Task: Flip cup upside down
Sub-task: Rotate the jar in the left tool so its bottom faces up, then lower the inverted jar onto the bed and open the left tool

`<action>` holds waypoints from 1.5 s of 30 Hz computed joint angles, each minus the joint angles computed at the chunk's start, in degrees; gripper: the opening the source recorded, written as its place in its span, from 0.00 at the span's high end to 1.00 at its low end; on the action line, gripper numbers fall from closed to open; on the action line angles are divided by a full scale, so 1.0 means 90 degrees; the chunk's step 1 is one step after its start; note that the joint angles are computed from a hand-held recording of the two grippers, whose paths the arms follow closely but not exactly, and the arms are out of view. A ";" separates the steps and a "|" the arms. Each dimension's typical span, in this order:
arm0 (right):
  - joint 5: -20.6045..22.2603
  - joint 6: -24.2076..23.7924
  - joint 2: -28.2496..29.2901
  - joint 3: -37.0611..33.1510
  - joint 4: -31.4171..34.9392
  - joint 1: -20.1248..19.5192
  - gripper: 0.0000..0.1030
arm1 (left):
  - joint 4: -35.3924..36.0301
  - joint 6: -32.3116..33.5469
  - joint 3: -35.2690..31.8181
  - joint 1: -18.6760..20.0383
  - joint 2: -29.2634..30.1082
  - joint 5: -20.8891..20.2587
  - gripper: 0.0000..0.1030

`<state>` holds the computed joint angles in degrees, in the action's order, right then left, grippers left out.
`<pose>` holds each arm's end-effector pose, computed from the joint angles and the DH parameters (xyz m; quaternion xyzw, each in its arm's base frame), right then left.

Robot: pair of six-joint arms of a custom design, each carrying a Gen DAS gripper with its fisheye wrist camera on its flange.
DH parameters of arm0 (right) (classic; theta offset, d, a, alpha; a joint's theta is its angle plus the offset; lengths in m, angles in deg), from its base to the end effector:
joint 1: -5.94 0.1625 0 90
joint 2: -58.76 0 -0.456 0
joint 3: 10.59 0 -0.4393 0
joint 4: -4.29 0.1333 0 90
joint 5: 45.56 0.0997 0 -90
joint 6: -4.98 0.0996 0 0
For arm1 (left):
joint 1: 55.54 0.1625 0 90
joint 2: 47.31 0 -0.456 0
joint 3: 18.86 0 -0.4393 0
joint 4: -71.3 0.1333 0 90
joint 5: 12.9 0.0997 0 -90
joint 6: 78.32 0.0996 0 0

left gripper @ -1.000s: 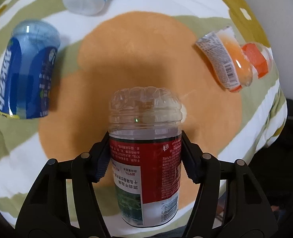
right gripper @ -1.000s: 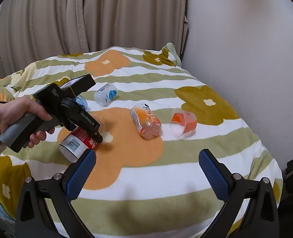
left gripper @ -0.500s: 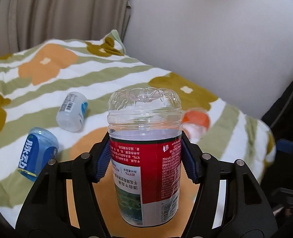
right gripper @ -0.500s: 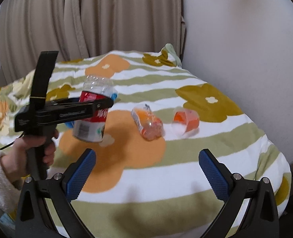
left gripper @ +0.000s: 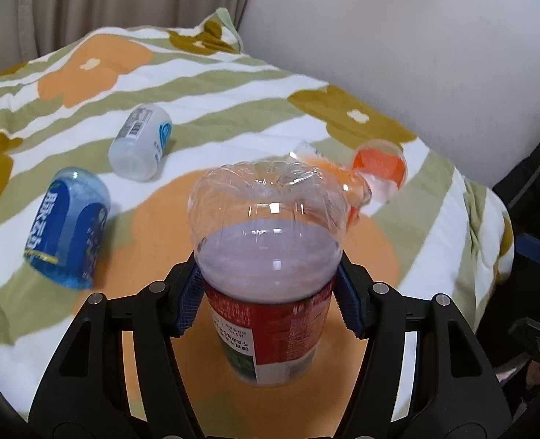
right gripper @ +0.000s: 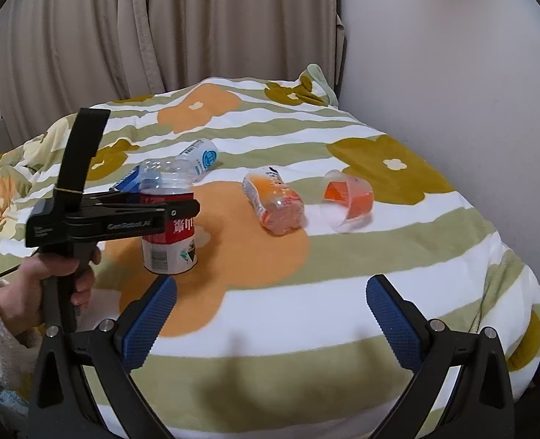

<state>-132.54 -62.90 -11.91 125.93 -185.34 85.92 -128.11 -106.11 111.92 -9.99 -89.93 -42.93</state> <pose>0.0549 -0.4858 0.1647 0.4694 -0.8335 0.2417 0.1630 -0.1659 -0.4826 0.0219 0.0322 0.8557 -0.4186 0.3026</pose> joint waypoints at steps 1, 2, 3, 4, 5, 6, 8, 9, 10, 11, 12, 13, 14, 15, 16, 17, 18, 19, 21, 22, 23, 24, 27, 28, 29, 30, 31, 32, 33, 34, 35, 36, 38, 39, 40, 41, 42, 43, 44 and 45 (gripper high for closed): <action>0.0005 -0.0002 0.0005 0.0004 0.0017 0.0004 0.00 | 0.0254 -0.0185 0.0036 -0.0039 -0.0065 -0.0005 0.43; 0.0012 -0.0007 0.0006 0.0016 0.0026 0.0005 0.00 | 0.0644 -0.0466 0.0087 -0.0078 -0.0176 -0.0044 0.43; 0.0017 -0.0014 0.0010 0.0031 0.0020 0.0003 0.00 | 0.0891 -0.0688 0.0141 -0.0110 -0.0264 -0.0089 0.43; 0.0008 -0.0025 0.0011 0.0041 0.0029 0.0007 0.00 | 0.0985 -0.0842 0.0202 -0.0142 -0.0312 -0.0111 0.43; 0.0001 -0.0037 0.0009 0.0055 0.0031 0.0008 0.00 | 0.1087 -0.1022 0.0275 -0.0178 -0.0371 -0.0142 0.43; -0.0004 -0.0048 0.0012 0.0068 0.0024 0.0008 0.00 | 0.1161 -0.1140 0.0318 -0.0194 -0.0415 -0.0171 0.43; -0.0016 -0.0048 0.0024 0.0077 0.0032 0.0008 0.00 | 0.1226 -0.1314 0.0382 -0.0203 -0.0494 -0.0228 0.43; -0.0019 -0.0041 0.0025 0.0076 0.0044 0.0008 0.00 | 0.1225 -0.1344 0.0389 -0.0193 -0.0514 -0.0245 0.43; -0.0022 -0.0025 0.0036 0.0075 0.0043 0.0010 0.00 | 0.1241 -0.1362 0.0377 -0.0172 -0.0530 -0.0260 0.43; -0.0025 -0.0008 0.0047 0.0074 0.0038 0.0019 0.00 | 0.1283 -0.1377 0.0351 -0.0151 -0.0538 -0.0269 0.43; -0.0028 -0.0005 0.0049 0.0081 0.0031 0.0025 0.00 | 0.1336 -0.1387 0.0319 -0.0130 -0.0546 -0.0274 0.43; -0.0023 -0.0021 0.0049 0.0084 0.0023 0.0019 0.00 | 0.1402 -0.1380 0.0275 -0.0113 -0.0546 -0.0260 0.43; -0.0023 -0.0022 0.0052 0.0092 0.0010 0.0023 0.00 | 0.1473 -0.1368 0.0236 -0.0103 -0.0545 -0.0248 0.43; -0.0026 -0.0024 0.0056 0.0105 -0.0005 0.0026 0.00 | 0.1585 -0.1346 0.0181 -0.0093 -0.0540 -0.0224 0.43; -0.0032 -0.0028 0.0056 0.0109 -0.0006 0.0031 0.00 | 0.1684 -0.1337 0.0135 -0.0091 -0.0533 -0.0195 0.43; -0.0034 -0.0030 0.0057 0.0118 -0.0023 0.0035 0.00 | 0.1782 -0.1337 0.0093 -0.0091 -0.0530 -0.0173 0.43; -0.0034 -0.0032 0.0055 0.0125 -0.0035 0.0038 0.00 | 0.1844 -0.1338 0.0068 -0.0093 -0.0530 -0.0153 0.43; -0.0034 -0.0029 0.0056 0.0123 -0.0027 0.0039 0.00 | 0.1891 -0.1343 0.0052 -0.0097 -0.0529 -0.0134 0.43; -0.0021 -0.0027 0.0058 0.0126 -0.0032 0.0034 0.00 | 0.1954 -0.1380 0.0041 -0.0110 -0.0538 -0.0105 0.42; -0.0014 -0.0024 0.0063 0.0131 -0.0041 0.0034 0.00 | 0.1960 -0.1389 0.0042 -0.0115 -0.0537 -0.0095 0.42; -0.0015 -0.0019 0.0055 0.0139 -0.0035 0.0039 0.00 | 0.1950 -0.1393 0.0046 -0.0120 -0.0532 -0.0083 0.42; -0.0016 -0.0016 0.0053 0.0140 -0.0038 0.0040 0.00 | 0.1954 -0.1402 0.0047 -0.0118 -0.0531 -0.0083 0.37; -0.0014 -0.0003 0.0049 0.0140 -0.0014 0.0046 0.00 | 0.2082 -0.1563 0.0051 -0.0108 -0.0548 -0.0023 0.08; -0.0010 0.0002 0.0052 0.0149 -0.0024 0.0051 0.00 | 0.2053 -0.1600 0.0073 -0.0125 -0.0538 0.0047 0.07; -0.0007 -0.0001 0.0052 0.0149 -0.0020 0.0052 0.00 | 0.1984 -0.1585 0.0098 -0.0135 -0.0530 0.0080 0.06; -0.0010 0.0000 0.0058 0.0147 -0.0023 0.0057 0.00 | 0.1994 -0.1611 0.0110 -0.0138 -0.0534 0.0113 0.05; -0.0015 0.0008 0.0058 0.0152 -0.0029 0.0065 0.00 | 0.2095 -0.1684 0.0108 -0.0137 -0.0550 0.0149 0.04; -0.0018 0.0016 0.0062 0.0152 -0.0031 0.0070 0.00 | 0.2220 -0.1770 0.0108 -0.0136 -0.0567 0.0191 0.04; -0.0010 0.0008 0.0056 0.0149 -0.0016 0.0062 0.00 | 0.2268 -0.1805 0.0112 -0.0137 -0.0574 0.0212 0.04; -0.0010 0.0008 0.0056 0.0149 -0.0016 0.0062 0.00 | 0.2262 -0.1811 0.0127 -0.0136 -0.0581 0.0223 0.04; -0.0010 0.0022 0.0062 0.0160 -0.0040 0.0072 0.00 | 0.2239 -0.1817 0.0146 -0.0142 -0.0588 0.0235 0.04; -0.0005 0.0017 0.0060 0.0162 -0.0044 0.0070 0.00 | 0.2234 -0.1834 0.0163 -0.0151 -0.0599 0.0252 0.04; -0.0014 0.0057 0.0079 0.0175 -0.0080 0.0104 0.00 | 0.2252 -0.1868 0.0197 -0.0179 -0.0623 0.0292 0.04; -0.0005 0.0087 0.0077 0.0190 -0.0094 0.0119 0.00 | 0.2296 -0.1903 0.0215 -0.0202 -0.0642 0.0327 0.04; -0.0002 0.0108 0.0075 0.0188 -0.0084 0.0129 0.00 | 0.2321 -0.1922 0.0233 -0.0221 -0.0659 0.0346 0.04; 0.0005 0.0140 0.0069 0.0198 -0.0083 0.0149 0.00 | 0.2353 -0.1951 0.0253 -0.0249 -0.0680 0.0371 0.04; 0.0014 0.0165 0.0065 0.0212 -0.0095 0.0172 0.00 | 0.2388 -0.1990 0.0271 -0.0279 -0.0698 0.0392 0.04; 0.0018 0.0177 0.0061 0.0217 -0.0101 0.0193 0.00 | 0.2403 -0.2018 0.0297 -0.0308 -0.0724 0.0410 0.04; 0.0028 0.0180 0.0033 0.0234 -0.0102 0.0209 0.00 | 0.2398 -0.2049 0.0345 -0.0355 -0.0759 0.0440 0.04; 0.0039 0.0182 0.0011 0.0266 -0.0127 0.0241 0.00 | 0.2422 -0.2088 0.0375 -0.0393 -0.0789 0.0460 0.04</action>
